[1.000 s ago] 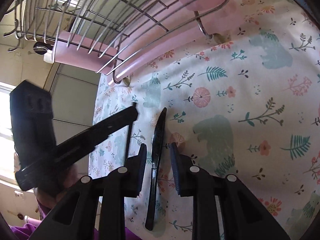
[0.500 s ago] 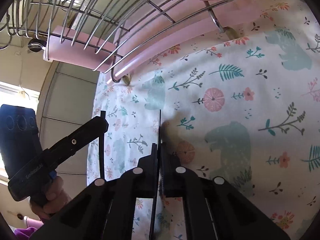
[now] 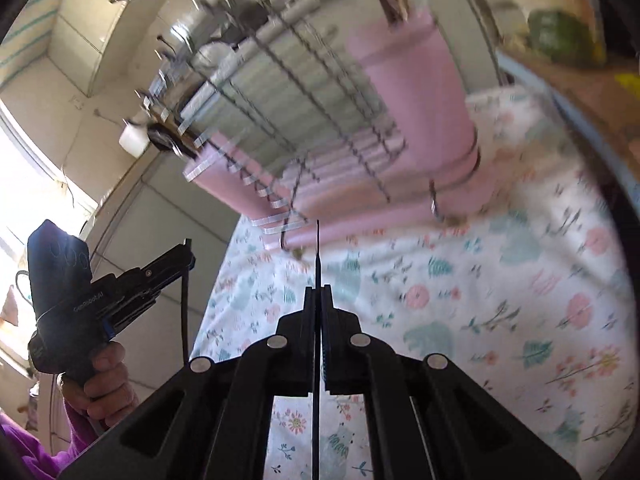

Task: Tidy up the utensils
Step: 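Lift the stick and knife up and carry them over the pink cup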

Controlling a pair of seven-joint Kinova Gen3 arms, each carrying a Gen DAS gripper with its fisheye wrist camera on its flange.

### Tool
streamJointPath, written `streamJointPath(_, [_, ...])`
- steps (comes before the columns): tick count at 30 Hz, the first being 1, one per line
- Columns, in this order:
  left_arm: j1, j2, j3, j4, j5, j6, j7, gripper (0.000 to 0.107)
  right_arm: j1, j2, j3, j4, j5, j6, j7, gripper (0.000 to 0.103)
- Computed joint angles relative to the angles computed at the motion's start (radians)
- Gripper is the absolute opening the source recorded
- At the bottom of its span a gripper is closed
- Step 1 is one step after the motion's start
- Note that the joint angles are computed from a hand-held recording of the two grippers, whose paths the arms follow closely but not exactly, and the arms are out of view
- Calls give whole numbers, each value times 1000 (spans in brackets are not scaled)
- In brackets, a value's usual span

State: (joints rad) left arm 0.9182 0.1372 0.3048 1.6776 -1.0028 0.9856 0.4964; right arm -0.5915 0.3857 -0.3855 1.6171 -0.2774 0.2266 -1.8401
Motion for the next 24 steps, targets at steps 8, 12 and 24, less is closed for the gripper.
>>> streamJointPath(8, [56, -6, 20, -33, -201, 171, 78, 6, -255, -167, 371, 128, -243, -251, 233, 2])
streamJointPath(12, [59, 0, 22, -54, -276, 233, 81, 6, -433, -183, 555, 129, -356, -382, 392, 2])
streamJointPath(24, [112, 98, -41, -164, -523, 478, 29, 6, -532, -33, 708, 30, -169, -669, 290, 2])
